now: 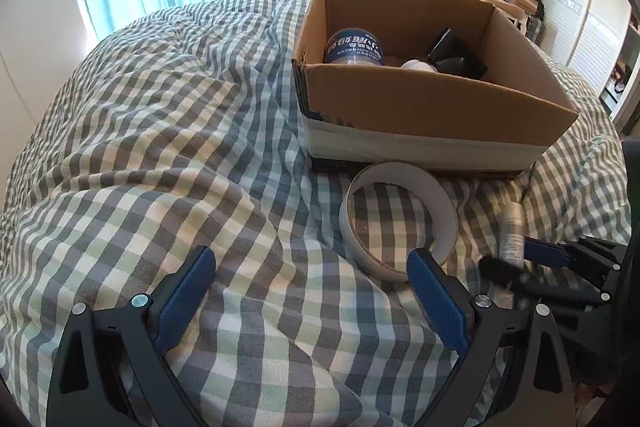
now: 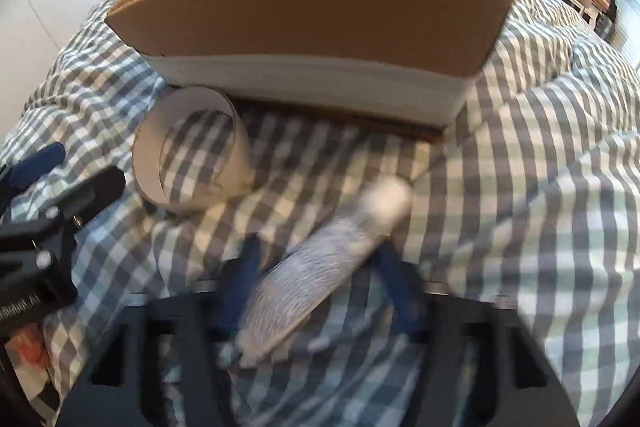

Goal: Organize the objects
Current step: 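Withdraw both tools toward the tape roll and white toothpaste tube, then grasp the toothpaste tube with the right tool while the left tool grasps the tape roll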

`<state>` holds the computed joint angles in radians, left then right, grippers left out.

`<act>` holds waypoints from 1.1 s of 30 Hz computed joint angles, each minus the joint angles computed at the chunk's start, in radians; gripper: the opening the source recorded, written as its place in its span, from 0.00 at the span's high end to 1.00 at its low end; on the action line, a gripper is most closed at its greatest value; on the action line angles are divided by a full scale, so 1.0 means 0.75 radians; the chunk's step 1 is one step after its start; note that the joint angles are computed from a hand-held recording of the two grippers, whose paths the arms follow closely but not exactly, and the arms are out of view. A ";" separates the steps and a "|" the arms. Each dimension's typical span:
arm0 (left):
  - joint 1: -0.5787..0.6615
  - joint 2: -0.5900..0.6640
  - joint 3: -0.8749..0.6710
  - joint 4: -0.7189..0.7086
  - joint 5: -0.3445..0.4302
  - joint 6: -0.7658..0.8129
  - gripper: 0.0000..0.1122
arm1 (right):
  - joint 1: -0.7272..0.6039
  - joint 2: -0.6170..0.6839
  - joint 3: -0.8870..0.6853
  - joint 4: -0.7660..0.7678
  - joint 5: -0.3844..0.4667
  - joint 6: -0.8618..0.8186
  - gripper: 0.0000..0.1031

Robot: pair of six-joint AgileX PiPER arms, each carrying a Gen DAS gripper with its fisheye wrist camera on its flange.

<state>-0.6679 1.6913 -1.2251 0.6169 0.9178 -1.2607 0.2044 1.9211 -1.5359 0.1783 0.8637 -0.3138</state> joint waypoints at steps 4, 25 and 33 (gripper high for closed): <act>0.008 0.017 -0.013 -0.014 0.001 0.023 0.12 | -0.052 -0.039 0.023 0.115 -0.006 -0.102 0.79; 0.072 0.344 -0.396 -0.241 0.025 0.370 0.12 | -0.183 -0.102 -0.055 0.299 0.024 -0.387 0.79; 0.112 0.414 -0.426 -0.262 -0.011 0.379 0.13 | -0.201 -0.091 -0.043 0.352 0.025 -0.423 0.79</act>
<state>-0.5840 2.0021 -1.5444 0.4202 0.9096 -0.9765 0.0535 1.8529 -1.5680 0.4426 0.8828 -0.6313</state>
